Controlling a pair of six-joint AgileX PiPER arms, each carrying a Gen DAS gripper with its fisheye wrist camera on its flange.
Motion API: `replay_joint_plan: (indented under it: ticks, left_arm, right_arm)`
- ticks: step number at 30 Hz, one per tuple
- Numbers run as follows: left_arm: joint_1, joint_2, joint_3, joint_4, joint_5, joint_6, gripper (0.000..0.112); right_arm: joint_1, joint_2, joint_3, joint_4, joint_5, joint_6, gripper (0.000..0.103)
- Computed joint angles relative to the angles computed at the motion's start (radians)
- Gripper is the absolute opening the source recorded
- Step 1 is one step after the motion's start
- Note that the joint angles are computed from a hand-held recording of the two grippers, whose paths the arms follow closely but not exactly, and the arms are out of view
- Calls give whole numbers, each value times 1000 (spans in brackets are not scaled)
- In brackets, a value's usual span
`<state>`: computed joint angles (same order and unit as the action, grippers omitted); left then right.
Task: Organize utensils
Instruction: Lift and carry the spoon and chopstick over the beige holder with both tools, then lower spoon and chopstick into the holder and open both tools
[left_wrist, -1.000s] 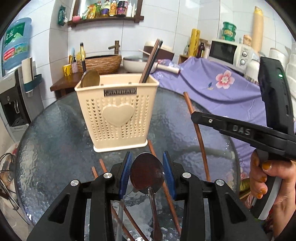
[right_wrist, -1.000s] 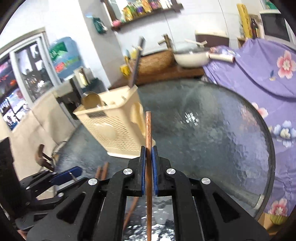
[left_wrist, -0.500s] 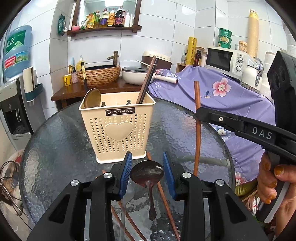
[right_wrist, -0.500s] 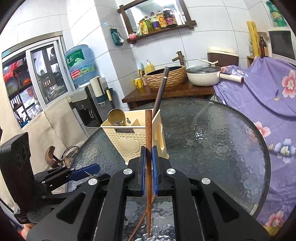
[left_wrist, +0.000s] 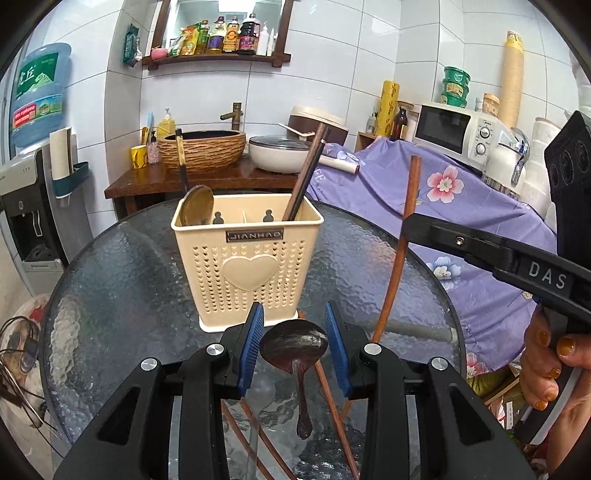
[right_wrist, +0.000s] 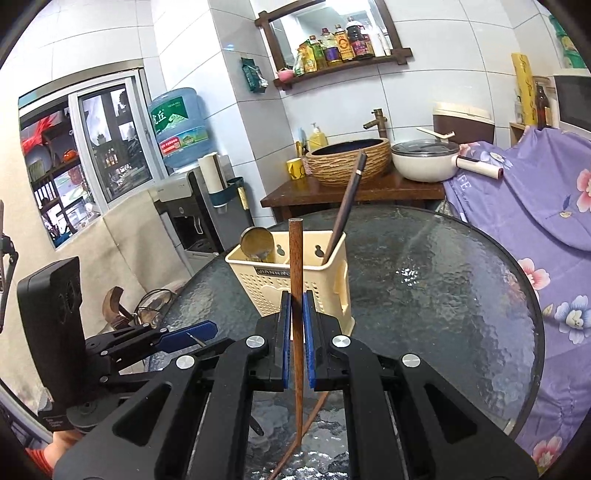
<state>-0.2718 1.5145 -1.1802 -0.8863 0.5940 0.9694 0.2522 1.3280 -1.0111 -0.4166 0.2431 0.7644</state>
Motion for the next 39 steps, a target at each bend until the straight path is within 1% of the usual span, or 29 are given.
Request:
replay_joint_plan:
  ticks: [2, 5, 9, 11, 15, 18, 20, 23, 26, 27, 28, 29, 32, 34, 35, 38, 39]
  left_arm:
    - [12, 5, -18, -6, 19, 2, 33]
    - [21, 8, -46, -6, 39, -4, 33]
    - [34, 14, -100, 12, 66, -29, 33]
    - [47, 26, -146, 24, 98, -52, 33]
    - [90, 64, -274, 41, 185, -99, 33]
    - [111, 92, -373, 57, 235, -144, 33]
    - [122, 122, -467, 76, 267, -194, 33]
    - [125, 177, -623, 124, 295, -287, 33]
    - [122, 260, -830, 180, 344, -398, 33]
    - [117, 283, -882, 200, 353, -430, 33]
    - [106, 323, -972, 234, 367, -479, 33]
    - [98, 346, -1023, 259, 374, -508, 33]
    - [64, 446, -1208, 356, 393, -612, 33]
    - [40, 481, -1252, 406, 382, -653, 33]
    - [31, 488, -1247, 416, 368, -658, 33]
    - [8, 468, -1130, 438, 261, -646, 33]
    - [-1, 457, -1070, 440, 213, -636, 33]
  right_arm:
    - [-2, 3, -17, 59, 5, -64, 7]
    - [0, 8, -43, 100, 18, -116, 7]
    - [-7, 16, -87, 210, 35, -241, 7]
    - [-11, 21, -116, 266, 51, -305, 7]
    - [-19, 27, -181, 342, 88, -397, 7]
    - [-39, 50, -271, 445, 140, -505, 7]
    - [-47, 71, -333, 477, 176, -537, 7]
    - [-53, 117, -472, 451, 240, -522, 7]
    - [-59, 163, -608, 426, 296, -497, 7]
    - [-60, 187, -675, 391, 322, -468, 7]
    - [-61, 209, -731, 366, 344, -451, 7]
    - [-64, 228, -776, 355, 362, -442, 7]
    - [-60, 303, -925, 256, 417, -369, 7]
    - [-54, 346, -979, 178, 432, -313, 7]
    - [-51, 358, -990, 153, 434, -296, 7]
    - [-43, 391, -980, 51, 413, -213, 7]
    - [-41, 399, -961, 13, 397, -179, 7]
